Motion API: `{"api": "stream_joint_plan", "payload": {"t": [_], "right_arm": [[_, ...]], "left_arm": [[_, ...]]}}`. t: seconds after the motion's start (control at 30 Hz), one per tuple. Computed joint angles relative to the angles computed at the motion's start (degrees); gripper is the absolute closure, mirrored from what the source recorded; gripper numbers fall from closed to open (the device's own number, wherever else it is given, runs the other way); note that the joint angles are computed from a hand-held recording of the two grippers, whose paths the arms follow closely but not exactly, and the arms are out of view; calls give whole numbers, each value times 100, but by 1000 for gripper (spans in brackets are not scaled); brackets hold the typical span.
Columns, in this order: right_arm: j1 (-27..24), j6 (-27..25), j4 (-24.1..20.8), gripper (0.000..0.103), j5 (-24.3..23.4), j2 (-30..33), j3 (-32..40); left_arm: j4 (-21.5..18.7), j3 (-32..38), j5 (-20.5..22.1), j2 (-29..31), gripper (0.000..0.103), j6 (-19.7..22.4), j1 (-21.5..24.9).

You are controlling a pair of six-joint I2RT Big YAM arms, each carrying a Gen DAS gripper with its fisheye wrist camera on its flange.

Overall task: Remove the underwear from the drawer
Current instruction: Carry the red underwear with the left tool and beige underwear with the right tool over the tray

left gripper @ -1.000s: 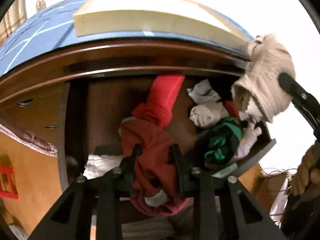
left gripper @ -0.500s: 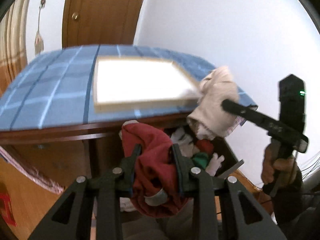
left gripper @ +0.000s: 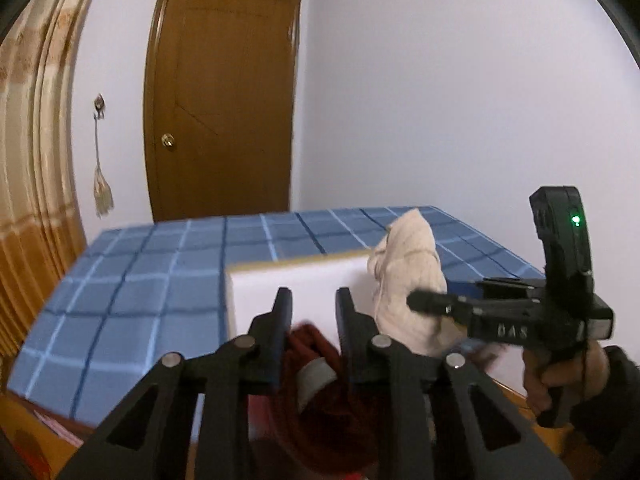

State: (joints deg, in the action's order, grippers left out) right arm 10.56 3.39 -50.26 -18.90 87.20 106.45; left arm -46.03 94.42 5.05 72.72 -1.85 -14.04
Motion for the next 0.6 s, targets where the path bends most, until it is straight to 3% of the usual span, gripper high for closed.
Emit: {"api": "stream_joint_plan", "payload": {"t": [0.1, 0.27, 0.37, 0.5, 0.6], "right_arm": [[66, -250, -411, 66, 89, 631, 800], [142, -383, -1411, 66, 338, 1893, 2466], [125, -332, -1649, 66, 361, 2258, 2915], [86, -300, -2057, 66, 212, 2740, 3666], [85, -297, -2522, 66, 266, 3153, 4380]], "left_arm": [[482, 163, 15, 414, 85, 148, 67], [521, 777, 292, 1194, 85, 31, 182], [443, 1169, 381, 1634, 85, 55, 190], [-167, 2172, 563, 2414, 85, -193, 228], [-777, 3030, 288, 2964, 85, -286, 217]]}}
